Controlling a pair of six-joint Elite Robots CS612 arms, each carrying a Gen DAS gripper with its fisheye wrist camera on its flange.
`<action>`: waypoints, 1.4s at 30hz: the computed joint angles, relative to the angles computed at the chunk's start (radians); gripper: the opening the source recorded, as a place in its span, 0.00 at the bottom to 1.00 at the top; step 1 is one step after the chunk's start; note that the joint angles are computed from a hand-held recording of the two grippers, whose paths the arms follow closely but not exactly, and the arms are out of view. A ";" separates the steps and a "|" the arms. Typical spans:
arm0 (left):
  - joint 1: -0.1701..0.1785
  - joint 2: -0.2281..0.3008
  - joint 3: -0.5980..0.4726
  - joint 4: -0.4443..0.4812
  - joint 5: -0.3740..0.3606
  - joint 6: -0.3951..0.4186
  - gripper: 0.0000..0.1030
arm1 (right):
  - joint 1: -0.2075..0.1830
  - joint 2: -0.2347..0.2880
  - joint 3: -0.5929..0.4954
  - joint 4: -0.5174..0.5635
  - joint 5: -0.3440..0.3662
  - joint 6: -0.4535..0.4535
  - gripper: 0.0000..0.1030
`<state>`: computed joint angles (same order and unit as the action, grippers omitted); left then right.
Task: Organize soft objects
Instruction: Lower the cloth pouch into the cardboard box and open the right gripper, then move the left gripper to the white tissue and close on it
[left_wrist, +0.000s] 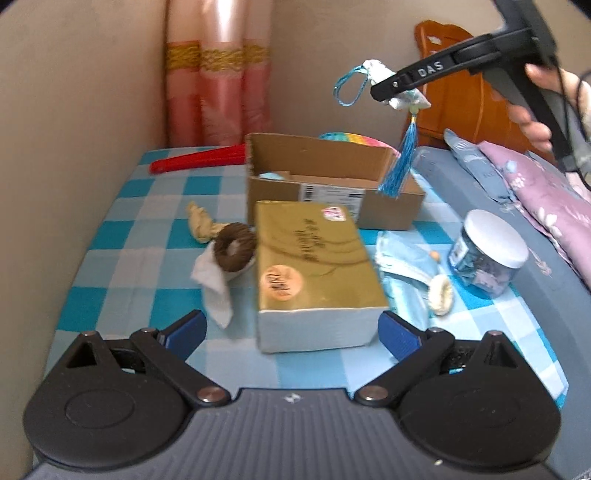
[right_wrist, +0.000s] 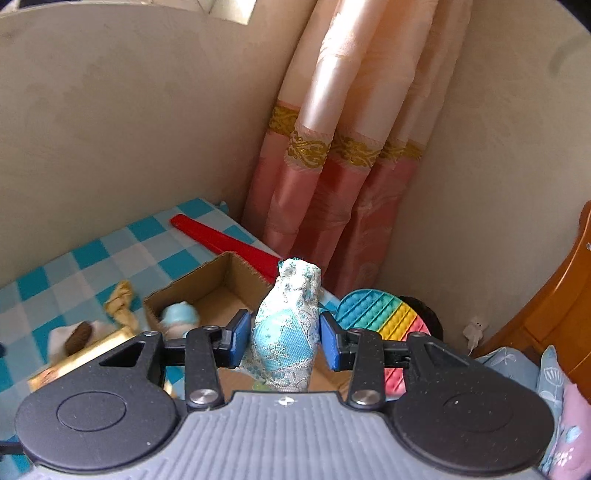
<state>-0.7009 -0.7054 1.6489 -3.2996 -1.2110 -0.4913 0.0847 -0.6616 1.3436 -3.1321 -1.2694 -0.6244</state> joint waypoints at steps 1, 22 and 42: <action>0.000 0.001 0.002 -0.004 0.009 -0.009 0.96 | 0.005 0.010 -0.019 0.012 -0.012 -0.003 0.47; 0.007 -0.010 0.045 -0.040 0.038 -0.042 0.96 | -0.006 -0.058 0.158 0.004 0.004 0.088 1.00; 0.003 -0.021 0.077 -0.043 0.045 -0.048 0.96 | -0.030 -0.077 0.357 -0.055 0.138 0.199 1.00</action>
